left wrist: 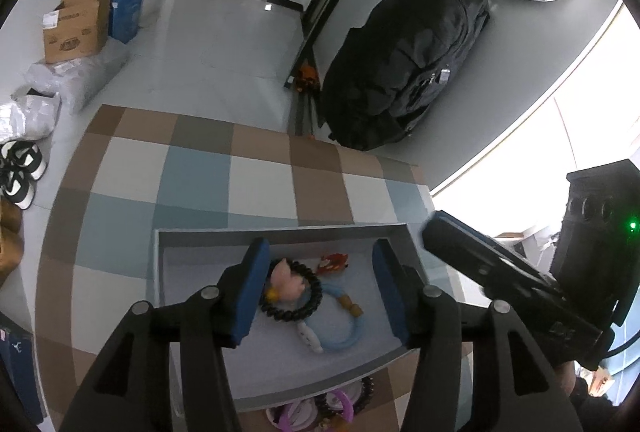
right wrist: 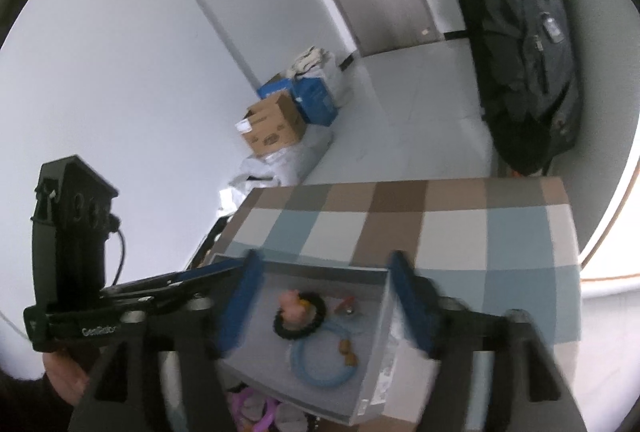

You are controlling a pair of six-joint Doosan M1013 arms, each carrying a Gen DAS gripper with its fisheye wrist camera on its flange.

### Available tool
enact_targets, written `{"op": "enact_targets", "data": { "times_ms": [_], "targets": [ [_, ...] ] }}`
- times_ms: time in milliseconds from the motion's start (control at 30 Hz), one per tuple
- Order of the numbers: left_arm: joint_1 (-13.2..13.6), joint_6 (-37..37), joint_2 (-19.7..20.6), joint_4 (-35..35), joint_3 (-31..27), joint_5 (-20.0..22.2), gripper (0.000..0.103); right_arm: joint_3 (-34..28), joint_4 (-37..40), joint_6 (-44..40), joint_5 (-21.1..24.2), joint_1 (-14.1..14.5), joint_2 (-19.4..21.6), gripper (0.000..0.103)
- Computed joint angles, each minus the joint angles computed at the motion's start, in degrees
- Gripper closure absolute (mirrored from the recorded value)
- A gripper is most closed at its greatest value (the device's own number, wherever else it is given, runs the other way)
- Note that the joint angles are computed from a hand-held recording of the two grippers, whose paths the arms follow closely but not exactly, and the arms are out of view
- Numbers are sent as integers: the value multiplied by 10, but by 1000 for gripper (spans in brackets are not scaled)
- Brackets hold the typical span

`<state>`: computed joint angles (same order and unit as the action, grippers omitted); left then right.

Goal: Organize jewelry
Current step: 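Withdraw the left tool toward the small red-and-white toy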

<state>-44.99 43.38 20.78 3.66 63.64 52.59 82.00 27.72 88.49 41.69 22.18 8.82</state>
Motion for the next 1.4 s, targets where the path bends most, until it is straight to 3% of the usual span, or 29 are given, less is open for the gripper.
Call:
{"op": "enact_targets", "data": {
  "times_ms": [233, 333, 467, 600, 767, 1033, 1400],
  "targets": [
    [-13, -37, -2, 64, -4, 24, 54, 11, -22, 18, -18, 1, -11, 10],
    [-21, -67, -3, 102, -4, 41, 40, 15, -23, 14, -24, 2, -15, 7],
    [-36, -112, -8, 164, 0, 63, 38, 23, -20, -3, -33, 6, -22, 6],
    [-48, -130, -12, 202, 5, 74, 36, 34, -66, 18, -45, 17, -33, 0],
    [-68, -147, -16, 256, 7, 99, 23, 46, -91, 34, -49, 23, -43, 0],
    [-84, -153, -19, 256, 12, 138, 22, 66, -133, 60, -44, 34, -63, 0],
    [-97, -161, -34, 208, 42, 126, 23, 85, -177, 95, -29, 40, -75, 0]
  ]
}}
